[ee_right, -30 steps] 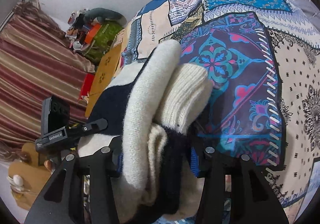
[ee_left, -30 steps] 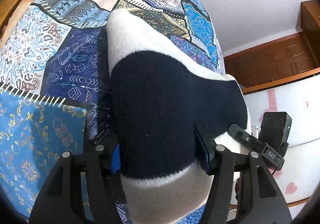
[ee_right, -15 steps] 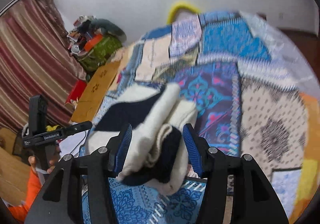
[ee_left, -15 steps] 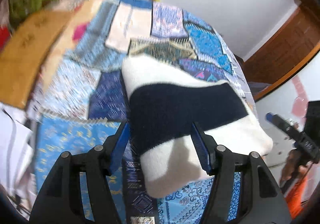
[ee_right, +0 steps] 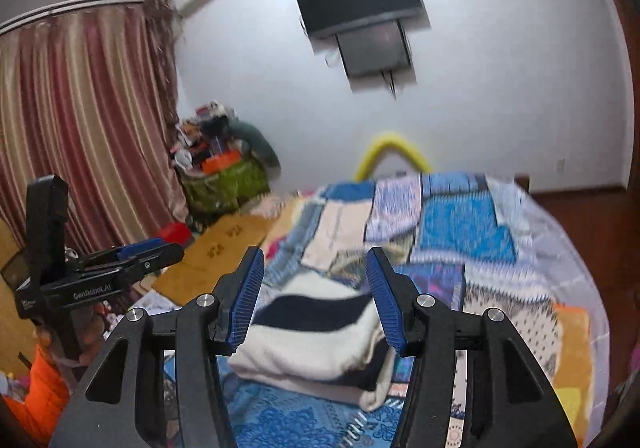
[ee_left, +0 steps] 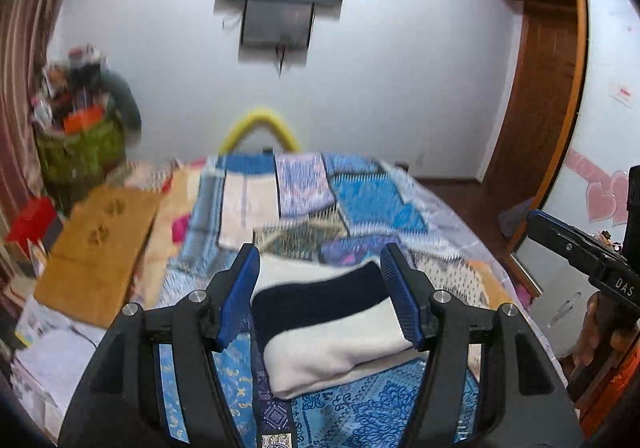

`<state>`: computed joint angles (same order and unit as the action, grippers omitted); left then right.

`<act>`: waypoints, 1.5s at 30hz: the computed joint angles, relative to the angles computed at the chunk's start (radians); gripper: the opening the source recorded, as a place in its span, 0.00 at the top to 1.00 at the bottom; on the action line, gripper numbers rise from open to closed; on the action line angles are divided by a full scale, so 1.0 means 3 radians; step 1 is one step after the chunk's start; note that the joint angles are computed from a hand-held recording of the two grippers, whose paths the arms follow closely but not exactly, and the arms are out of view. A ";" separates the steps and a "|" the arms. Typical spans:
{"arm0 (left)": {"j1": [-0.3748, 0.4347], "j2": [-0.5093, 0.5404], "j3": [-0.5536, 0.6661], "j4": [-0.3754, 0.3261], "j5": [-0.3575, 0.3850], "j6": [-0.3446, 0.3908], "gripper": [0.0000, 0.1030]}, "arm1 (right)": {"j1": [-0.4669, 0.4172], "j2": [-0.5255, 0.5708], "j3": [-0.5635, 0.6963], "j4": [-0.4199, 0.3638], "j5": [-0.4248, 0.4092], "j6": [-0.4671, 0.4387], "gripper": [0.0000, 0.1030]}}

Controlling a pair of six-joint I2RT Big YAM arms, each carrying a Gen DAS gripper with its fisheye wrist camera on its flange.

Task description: Fold small clothes

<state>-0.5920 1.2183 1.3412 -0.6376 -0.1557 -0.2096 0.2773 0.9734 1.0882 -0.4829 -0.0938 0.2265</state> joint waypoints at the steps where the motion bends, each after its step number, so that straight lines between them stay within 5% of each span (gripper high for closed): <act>1: -0.0051 -0.0063 -0.0034 0.0050 -0.0074 0.0021 0.40 | 0.0035 -0.0041 -0.0019 0.0036 0.0050 -0.0011 0.52; 8: -0.0329 -0.0391 -0.0254 0.0323 -0.0456 0.0120 0.39 | 0.0308 -0.0302 -0.0185 0.0264 0.0442 -0.0078 0.51; 17: -0.0538 -0.0631 -0.0521 0.0584 -0.0766 0.0198 0.14 | 0.0541 -0.0425 -0.0288 0.0344 0.0933 -0.0165 0.20; 24: -0.0606 -0.0677 -0.0605 0.0677 -0.0904 0.0205 0.04 | 0.0613 -0.0458 -0.0305 0.0349 0.1150 -0.0159 0.01; 45: -0.0620 -0.0676 -0.0637 0.0749 -0.0916 0.0173 0.01 | 0.0696 -0.0491 -0.0323 0.0304 0.1320 -0.0167 0.00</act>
